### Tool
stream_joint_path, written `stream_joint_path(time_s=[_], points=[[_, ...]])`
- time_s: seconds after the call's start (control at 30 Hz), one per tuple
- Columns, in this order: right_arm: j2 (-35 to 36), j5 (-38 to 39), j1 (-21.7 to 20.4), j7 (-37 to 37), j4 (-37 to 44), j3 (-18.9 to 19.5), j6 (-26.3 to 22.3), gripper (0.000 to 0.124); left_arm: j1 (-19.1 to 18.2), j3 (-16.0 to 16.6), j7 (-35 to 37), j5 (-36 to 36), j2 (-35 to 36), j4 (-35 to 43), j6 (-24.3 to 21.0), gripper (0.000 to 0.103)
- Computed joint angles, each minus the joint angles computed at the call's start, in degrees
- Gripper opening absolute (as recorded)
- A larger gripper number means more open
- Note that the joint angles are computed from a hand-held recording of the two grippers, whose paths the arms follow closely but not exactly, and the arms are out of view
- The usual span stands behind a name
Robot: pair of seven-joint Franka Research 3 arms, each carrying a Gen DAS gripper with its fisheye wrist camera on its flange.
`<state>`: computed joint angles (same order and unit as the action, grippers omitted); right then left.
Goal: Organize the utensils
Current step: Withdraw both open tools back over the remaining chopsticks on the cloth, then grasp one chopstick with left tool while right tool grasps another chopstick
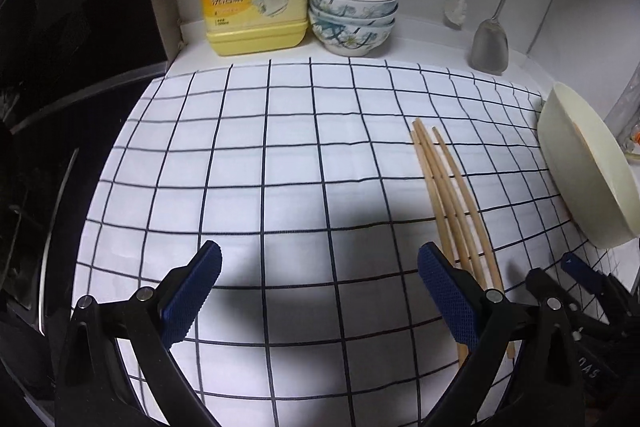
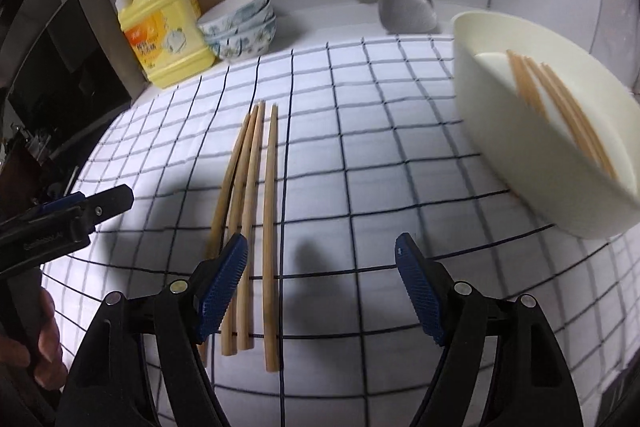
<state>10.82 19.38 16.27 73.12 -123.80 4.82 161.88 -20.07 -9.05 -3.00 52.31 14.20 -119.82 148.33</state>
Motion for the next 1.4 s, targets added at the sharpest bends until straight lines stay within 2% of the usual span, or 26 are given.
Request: stream_joint_path(time_s=[0.1,0.23,0.47,0.6,0.8,1.1,1.23,1.4], points=[[0.14,-1.33,0.6,-0.25,-1.05,-0.05,2.21,0.073,-0.33,0.36,-2.17,1.52,0.56,-0.31,1.07,0.097],[0.78,-3.08,1.05,-1.33,-1.08,-0.18,4.17,0.073,-0.97,0.27,-1.59,1.74,1.26,0.47,-1.07,0.097],[2.68,-7.91,2.36,0.99,0.55,-1.7,2.77,0.073,-1.26,0.0,-2.12,2.24,1.03,0.69,-2.09,0.097],[3.04,-13.32,3.77,3.69,0.55,-3.47,1.94,0.073,-1.25,-0.09,-1.91,1.89,1.43,1.03,-1.63,0.097],[3.27,-13.26,2.37,1.56,0.42,-2.66,3.11,0.073,-2.26,-0.32,0.4,0.67,3.58,3.62,-3.79,0.097],[5.13,-15.48,2.22,3.8,2.23,-4.48,4.43,0.073,-3.69,0.25,3.25,-0.73,6.55,6.79,-3.66,0.097],[5.7,-18.42,3.44,6.95,3.0,-6.83,4.77,0.073,-4.35,0.52,4.5,-1.3,7.69,8.14,-4.05,0.097],[5.13,-14.5,0.24,3.86,2.42,-3.97,5.19,0.073,-4.93,0.77,5.25,-2.11,8.58,8.97,-3.76,0.097]])
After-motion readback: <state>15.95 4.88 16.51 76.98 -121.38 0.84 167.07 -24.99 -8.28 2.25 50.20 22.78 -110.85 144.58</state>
